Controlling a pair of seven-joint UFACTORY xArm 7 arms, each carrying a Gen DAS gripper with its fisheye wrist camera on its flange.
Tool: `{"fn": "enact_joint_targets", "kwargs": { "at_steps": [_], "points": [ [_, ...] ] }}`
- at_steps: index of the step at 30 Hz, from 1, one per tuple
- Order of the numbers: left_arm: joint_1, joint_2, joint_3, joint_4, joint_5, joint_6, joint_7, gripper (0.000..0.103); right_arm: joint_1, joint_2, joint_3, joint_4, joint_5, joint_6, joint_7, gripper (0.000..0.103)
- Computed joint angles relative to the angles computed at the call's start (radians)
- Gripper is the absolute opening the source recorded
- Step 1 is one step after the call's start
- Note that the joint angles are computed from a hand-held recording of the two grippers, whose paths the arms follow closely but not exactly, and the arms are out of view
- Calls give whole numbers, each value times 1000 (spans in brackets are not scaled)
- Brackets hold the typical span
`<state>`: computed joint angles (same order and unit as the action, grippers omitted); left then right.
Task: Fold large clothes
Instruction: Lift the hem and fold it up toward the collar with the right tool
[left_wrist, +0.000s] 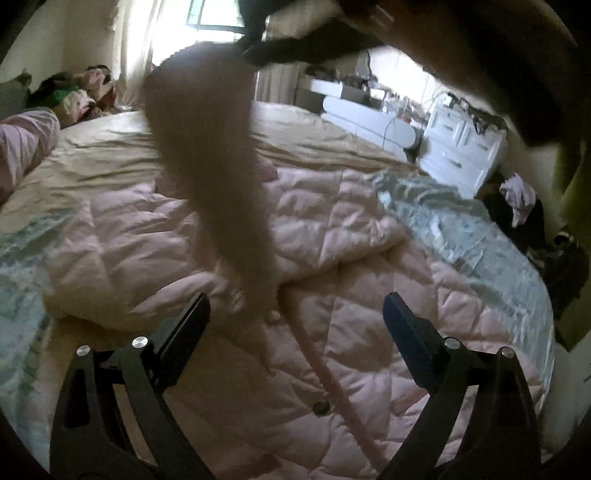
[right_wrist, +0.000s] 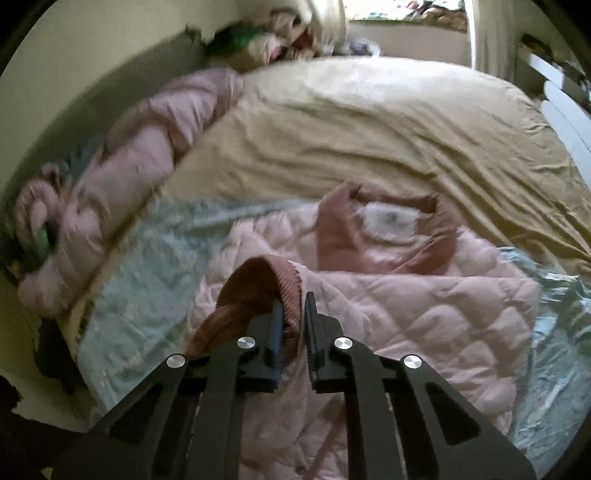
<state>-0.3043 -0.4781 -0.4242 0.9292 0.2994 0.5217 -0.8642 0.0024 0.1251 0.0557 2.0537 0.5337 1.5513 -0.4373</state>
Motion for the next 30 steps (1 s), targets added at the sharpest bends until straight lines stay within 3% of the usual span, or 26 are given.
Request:
{"fn": "enact_joint_targets", "kwargs": {
  "at_steps": [4,7,15,19,21,23,30],
  "points": [
    [17,-49,16,19,0,27,6,88,-103,45,-40,78,117,9,-39,6],
    [61,-77,19,42,15,96,8,94,-170,76,-48,96,159,-18,-50,6],
    [127,-78,79,48,15,249,54,94,-246,58,-64,-97,200,-203,-94,2],
    [139,-85,108,28,16,269,84,94,-256,49,-73,-160,157,-187,-79,3],
    [144,-93,126,12,8,259,96,94,-259,21,-79,-219,157,-182,-91,14],
    [148,-100,138,2,-2,263,111,94,-249,-19,-91,-298,119,-205,-87,46],
    [172,-91,143,8,0,280,141,94,-234,-56,-126,-446,139,-204,-36,50]
  ]
}}
